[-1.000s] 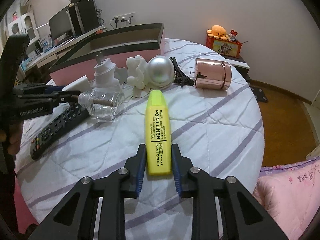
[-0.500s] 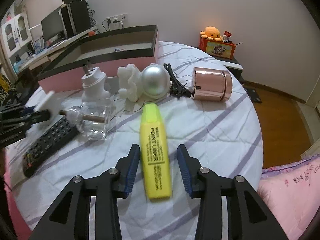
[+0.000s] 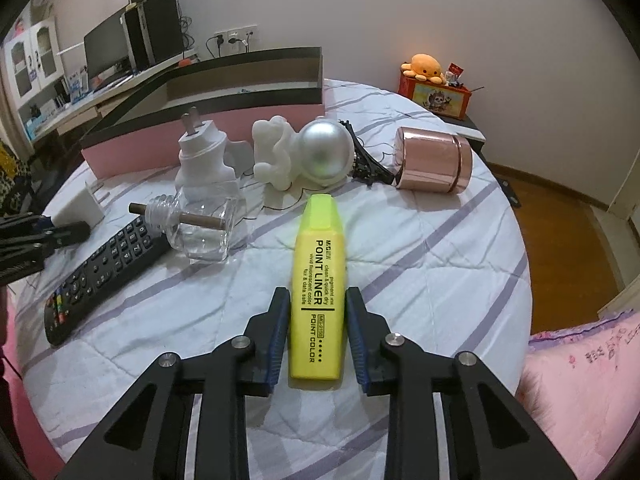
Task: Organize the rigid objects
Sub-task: 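Grasp the white charger with the left tool while the right tool lifts the highlighter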
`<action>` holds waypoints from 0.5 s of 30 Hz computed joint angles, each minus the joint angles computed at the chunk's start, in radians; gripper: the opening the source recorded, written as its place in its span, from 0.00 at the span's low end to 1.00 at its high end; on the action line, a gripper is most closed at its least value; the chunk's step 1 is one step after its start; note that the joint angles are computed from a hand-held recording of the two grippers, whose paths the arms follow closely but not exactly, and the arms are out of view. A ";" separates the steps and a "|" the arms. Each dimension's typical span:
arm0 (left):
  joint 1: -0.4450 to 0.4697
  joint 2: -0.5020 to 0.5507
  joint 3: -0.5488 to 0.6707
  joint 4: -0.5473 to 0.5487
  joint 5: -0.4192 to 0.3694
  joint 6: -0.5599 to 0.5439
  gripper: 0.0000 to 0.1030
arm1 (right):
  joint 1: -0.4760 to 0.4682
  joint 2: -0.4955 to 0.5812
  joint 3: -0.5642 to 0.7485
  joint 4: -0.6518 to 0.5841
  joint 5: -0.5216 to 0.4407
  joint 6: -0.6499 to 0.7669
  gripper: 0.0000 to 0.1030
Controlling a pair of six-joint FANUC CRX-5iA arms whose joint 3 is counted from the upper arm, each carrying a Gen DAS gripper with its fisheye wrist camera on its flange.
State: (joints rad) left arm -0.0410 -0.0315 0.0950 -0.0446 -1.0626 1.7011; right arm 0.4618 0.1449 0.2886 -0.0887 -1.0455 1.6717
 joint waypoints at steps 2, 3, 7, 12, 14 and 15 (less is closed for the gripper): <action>0.007 -0.002 -0.013 0.023 0.017 -0.016 0.48 | -0.002 -0.002 -0.003 -0.006 0.004 0.003 0.28; 0.007 -0.004 -0.019 0.027 0.027 -0.021 0.48 | -0.004 -0.005 -0.007 -0.012 0.009 0.009 0.28; 0.025 -0.023 -0.062 0.064 0.075 -0.034 0.51 | -0.006 -0.006 -0.010 -0.024 0.021 0.027 0.28; 0.030 -0.030 -0.072 0.079 0.084 -0.041 0.42 | -0.013 -0.007 -0.011 -0.040 0.024 0.036 0.28; 0.035 -0.033 -0.078 0.089 0.088 -0.042 0.24 | -0.010 -0.009 -0.015 -0.035 0.030 0.035 0.28; 0.042 -0.034 -0.083 0.106 0.091 -0.051 0.23 | -0.009 -0.011 -0.020 -0.034 0.035 0.036 0.28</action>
